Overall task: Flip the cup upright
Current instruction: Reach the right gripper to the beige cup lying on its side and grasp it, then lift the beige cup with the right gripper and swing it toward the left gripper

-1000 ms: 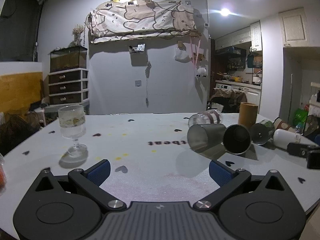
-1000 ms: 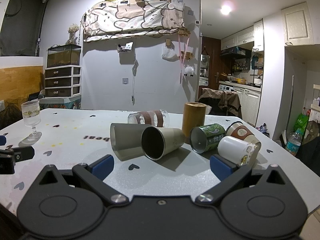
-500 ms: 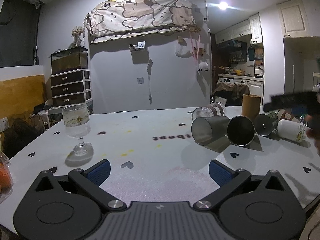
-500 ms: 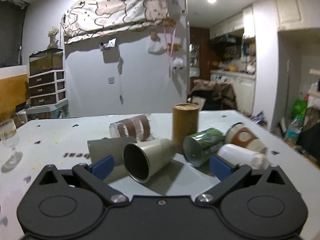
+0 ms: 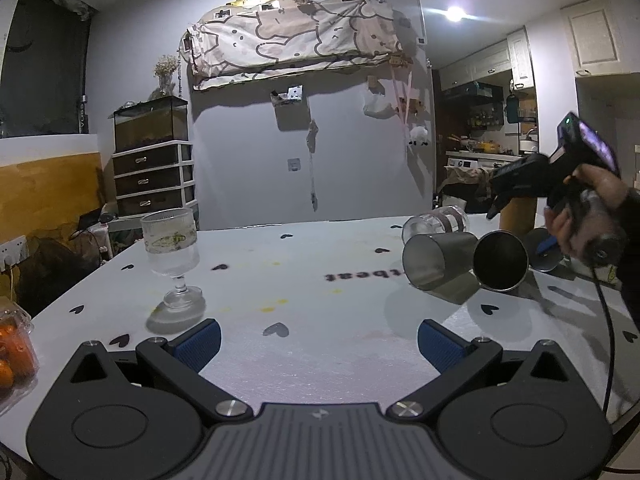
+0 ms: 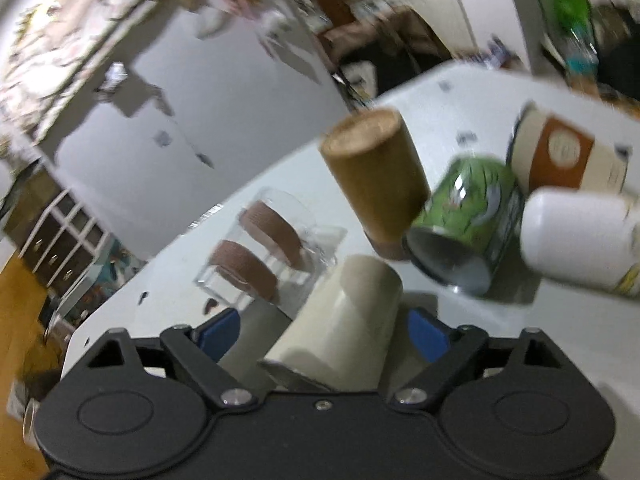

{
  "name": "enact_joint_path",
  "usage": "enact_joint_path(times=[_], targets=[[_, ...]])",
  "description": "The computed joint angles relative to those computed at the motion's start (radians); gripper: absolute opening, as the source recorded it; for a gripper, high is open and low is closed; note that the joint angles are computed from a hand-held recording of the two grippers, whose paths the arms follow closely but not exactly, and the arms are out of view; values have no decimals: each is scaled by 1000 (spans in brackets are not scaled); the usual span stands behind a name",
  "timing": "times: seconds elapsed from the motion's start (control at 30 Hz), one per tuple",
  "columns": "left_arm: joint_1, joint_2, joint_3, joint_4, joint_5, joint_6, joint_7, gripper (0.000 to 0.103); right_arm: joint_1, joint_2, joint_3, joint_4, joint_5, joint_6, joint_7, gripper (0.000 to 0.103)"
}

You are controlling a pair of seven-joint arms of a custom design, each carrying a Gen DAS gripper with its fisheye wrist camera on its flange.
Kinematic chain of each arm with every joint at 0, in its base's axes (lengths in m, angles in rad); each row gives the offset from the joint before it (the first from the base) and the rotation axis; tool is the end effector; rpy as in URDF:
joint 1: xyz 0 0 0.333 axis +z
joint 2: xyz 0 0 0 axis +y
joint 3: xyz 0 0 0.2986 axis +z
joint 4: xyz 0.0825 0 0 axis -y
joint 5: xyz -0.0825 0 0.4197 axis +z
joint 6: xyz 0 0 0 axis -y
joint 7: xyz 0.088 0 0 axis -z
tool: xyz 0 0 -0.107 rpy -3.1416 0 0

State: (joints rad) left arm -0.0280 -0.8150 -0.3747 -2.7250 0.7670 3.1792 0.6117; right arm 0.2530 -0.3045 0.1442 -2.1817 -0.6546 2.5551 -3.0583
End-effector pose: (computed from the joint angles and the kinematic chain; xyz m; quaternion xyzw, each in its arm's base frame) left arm 0.3396 -0.2265 0.5252 -0.4829 0.6592 -0.4345 0.3787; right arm 0.5012 0.2264 0.5615 -0.3340 0.8466 -0.1954 0.3654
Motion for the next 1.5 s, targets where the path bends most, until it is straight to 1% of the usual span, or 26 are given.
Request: enact_joint_path(times=[0.13, 0.27, 0.33, 0.43, 0.5, 0.6, 0.7, 0.8, 0.83, 0.87, 0.97, 1.0, 1.1, 1.17, 1.2, 1.23, 1.27, 1.33, 1.37, 1.4, 1.43, 1.47, 1.5], targets=[[-23, 13, 25, 3, -8, -19, 11, 103, 17, 51, -31, 15, 110, 26, -3, 91], [-41, 26, 38, 9, -12, -31, 21, 103, 34, 67, -58, 0, 224, 75, -45, 81], [-48, 28, 43, 9, -11, -29, 28, 103, 32, 62, -57, -12, 236, 97, -42, 80], [-49, 30, 42, 12, -15, -36, 29, 103, 45, 41, -68, -44, 273, 133, -103, 80], [-45, 30, 35, 17, -19, -50, 22, 103, 63, 14, -77, -75, 305, 151, -173, 79], [-48, 36, 46, 14, -18, -39, 21, 103, 103, -40, -92, -138, 361, 182, -286, 79], [-55, 44, 53, 18, -20, -39, 28, 103, 175, -100, -128, -204, 456, 214, -423, 78], [-37, 45, 45, 23, -21, -33, 20, 103, 262, -140, -164, -243, 546, 227, -573, 77], [-27, 41, 37, 19, -23, -27, 10, 103, 288, -145, -170, -246, 567, 224, -622, 77], [-26, 43, 40, 20, -24, -21, 7, 103, 317, -150, -178, -248, 589, 219, -677, 77], [-32, 61, 62, 25, -34, -1, 7, 103, 401, -147, -192, -233, 654, 198, -857, 76], [-40, 71, 78, 31, -36, 2, 16, 103, 435, -130, -203, -214, 683, 192, -933, 76], [-90, 128, 143, 65, -54, 14, 55, 103, 486, -112, -197, -186, 741, 175, -1102, 76], [-127, 180, 178, 101, -69, 3, 87, 103, 490, -100, -175, -167, 756, 162, -1173, 75], [-156, 208, 201, 123, -80, -14, 109, 103, 485, -94, -161, -160, 757, 160, -1200, 75], [-195, 237, 232, 143, -94, -27, 138, 103, 473, -90, -142, -154, 750, 157, -1212, 75], [-251, 268, 280, 161, -115, -31, 181, 103, 455, -89, -119, -151, 731, 156, -1212, 75], [-394, 322, 400, 197, -183, -60, 290, 103, 434, -88, -92, -147, 704, 151, -1219, 75], [-455, 341, 450, 212, -221, -75, 341, 103, 429, -88, -84, -144, 695, 149, -1223, 75], [-531, 369, 515, 233, -269, -92, 403, 103, 426, -89, -81, -145, 690, 147, -1233, 75], [-578, 389, 552, 251, -308, -109, 450, 103, 423, -92, -75, -146, 680, 147, -1239, 75], [-606, 407, 572, 269, -339, -129, 486, 103, 424, -94, -79, -147, 677, 145, -1261, 76], [-621, 423, 579, 283, -361, -146, 515, 103, 424, -91, -79, -146, 668, 146, -1283, 76]])
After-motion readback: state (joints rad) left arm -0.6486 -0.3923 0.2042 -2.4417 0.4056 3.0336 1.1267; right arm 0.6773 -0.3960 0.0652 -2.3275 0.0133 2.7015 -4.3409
